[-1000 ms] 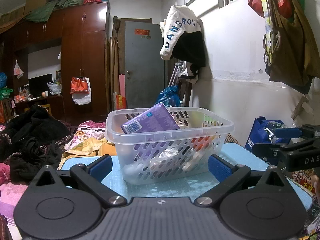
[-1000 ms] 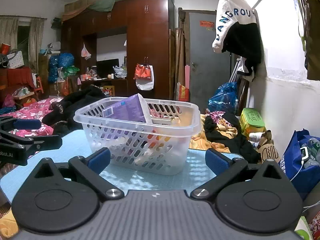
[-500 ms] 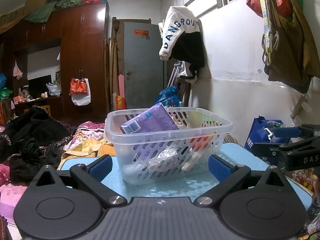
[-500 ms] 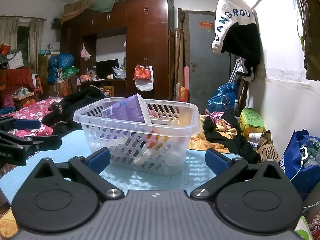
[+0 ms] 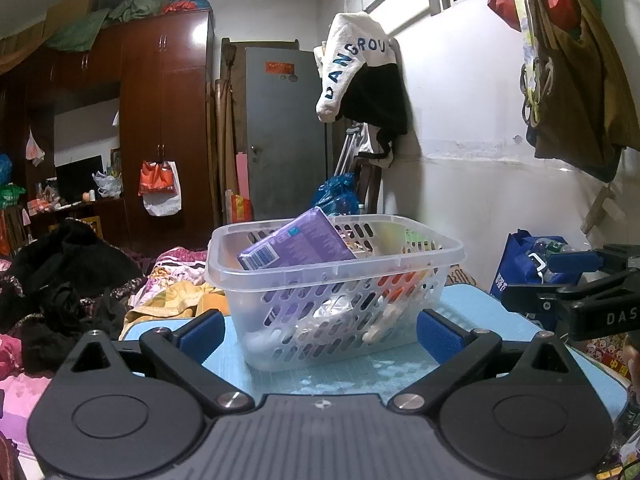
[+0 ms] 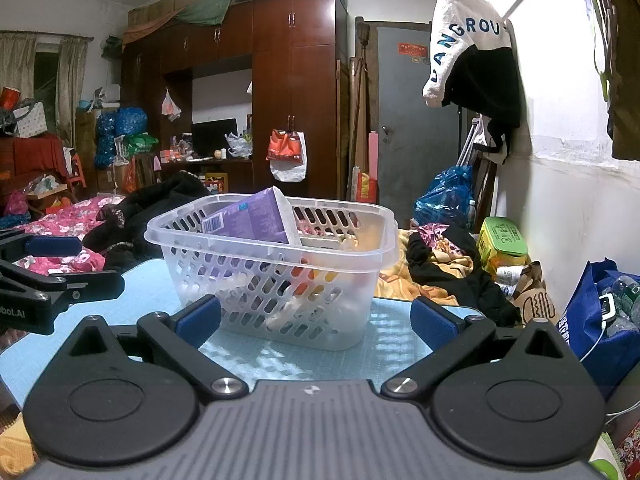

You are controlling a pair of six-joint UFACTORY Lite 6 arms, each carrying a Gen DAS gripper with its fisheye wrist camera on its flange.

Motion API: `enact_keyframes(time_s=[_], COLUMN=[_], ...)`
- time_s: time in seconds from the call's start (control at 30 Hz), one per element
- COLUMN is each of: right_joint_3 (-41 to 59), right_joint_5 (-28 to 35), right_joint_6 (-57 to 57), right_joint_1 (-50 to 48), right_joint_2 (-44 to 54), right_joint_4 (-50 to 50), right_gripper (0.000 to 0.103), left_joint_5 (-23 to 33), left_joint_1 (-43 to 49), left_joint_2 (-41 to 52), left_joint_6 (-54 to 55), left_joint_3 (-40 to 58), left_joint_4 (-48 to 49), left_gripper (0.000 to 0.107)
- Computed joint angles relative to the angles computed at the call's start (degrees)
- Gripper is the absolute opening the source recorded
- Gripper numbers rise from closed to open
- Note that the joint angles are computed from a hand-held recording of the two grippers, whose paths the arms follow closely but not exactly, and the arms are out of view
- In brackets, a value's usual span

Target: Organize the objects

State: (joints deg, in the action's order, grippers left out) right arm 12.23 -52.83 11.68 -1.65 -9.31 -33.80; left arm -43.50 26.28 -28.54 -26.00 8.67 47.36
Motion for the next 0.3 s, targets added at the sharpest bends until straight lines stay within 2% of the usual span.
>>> enact_keyframes(time_s=[0.3], right_joint_3=[0.0], right_joint_5=[0.0], right_joint_6=[0.0], right_joint_1=[0.0], right_joint_2=[0.2], right_joint_4=[-0.1], right_gripper=[0.103], left_joint_5=[-0.6], left_joint_1=[-0.6], left_joint_2=[-1.0], left_joint_6=[1.5], left_joint_3=[-1.1], left_joint_4=[-1.7], left_gripper=[0.102])
